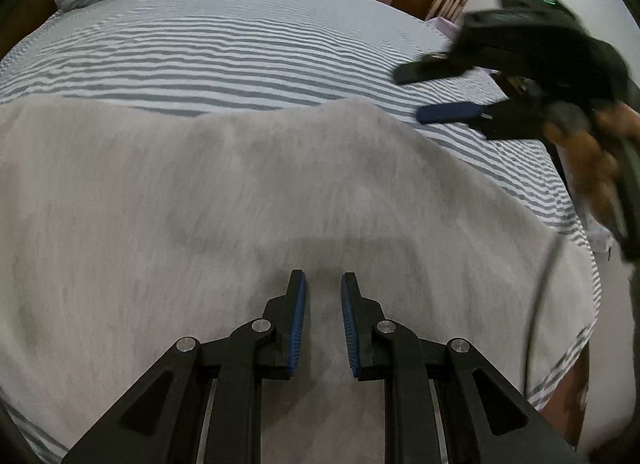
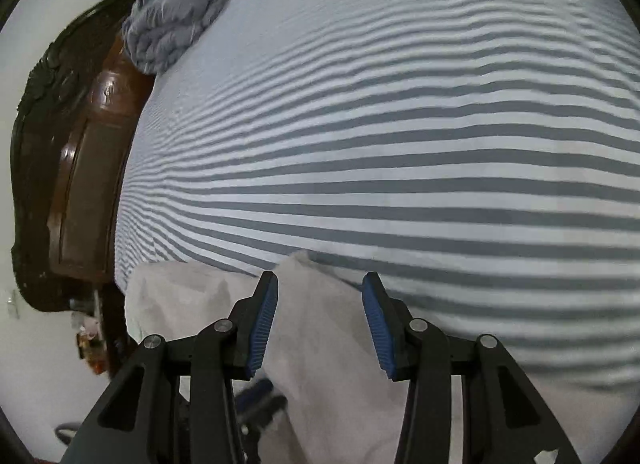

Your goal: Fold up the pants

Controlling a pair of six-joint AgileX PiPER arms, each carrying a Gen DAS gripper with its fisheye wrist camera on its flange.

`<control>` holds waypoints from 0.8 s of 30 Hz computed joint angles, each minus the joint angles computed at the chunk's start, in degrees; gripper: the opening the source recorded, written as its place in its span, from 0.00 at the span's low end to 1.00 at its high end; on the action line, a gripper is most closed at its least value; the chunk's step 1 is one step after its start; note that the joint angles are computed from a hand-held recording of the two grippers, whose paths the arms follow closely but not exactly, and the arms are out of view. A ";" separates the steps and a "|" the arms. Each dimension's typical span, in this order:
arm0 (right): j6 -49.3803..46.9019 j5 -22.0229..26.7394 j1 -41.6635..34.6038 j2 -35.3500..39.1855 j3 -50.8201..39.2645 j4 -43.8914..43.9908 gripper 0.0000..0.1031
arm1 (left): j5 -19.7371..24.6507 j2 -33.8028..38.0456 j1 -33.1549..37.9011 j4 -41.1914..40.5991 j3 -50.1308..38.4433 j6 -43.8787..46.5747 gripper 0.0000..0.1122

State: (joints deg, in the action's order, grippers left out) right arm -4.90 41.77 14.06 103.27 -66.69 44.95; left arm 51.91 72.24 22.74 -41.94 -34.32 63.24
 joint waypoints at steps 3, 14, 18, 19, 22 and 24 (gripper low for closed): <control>-4.22 3.97 -1.21 5.42 -4.09 4.02 0.40 | 0.28 -1.75 1.93 -0.53 1.82 3.83 0.17; -27.23 13.79 1.08 5.48 1.35 12.23 0.41 | 5.65 0.35 10.71 -3.52 3.09 13.30 0.17; -30.66 11.43 0.82 5.82 2.94 16.74 0.41 | 6.14 1.23 12.16 -3.87 2.70 15.31 0.17; -32.53 11.46 -0.48 6.77 3.26 20.94 0.41 | 6.62 2.59 13.87 -3.79 1.81 17.03 0.17; -34.77 11.57 -2.57 9.46 2.08 27.81 0.41 | 6.31 1.80 13.31 -4.00 2.40 16.72 0.17; -34.59 12.42 -3.66 11.84 0.94 30.35 0.41 | 6.55 2.19 13.64 -4.02 2.04 16.91 0.17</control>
State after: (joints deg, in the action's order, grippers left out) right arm -39.49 54.19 10.40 115.11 -65.74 75.30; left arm 58.46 74.43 36.38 -45.96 -32.28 80.15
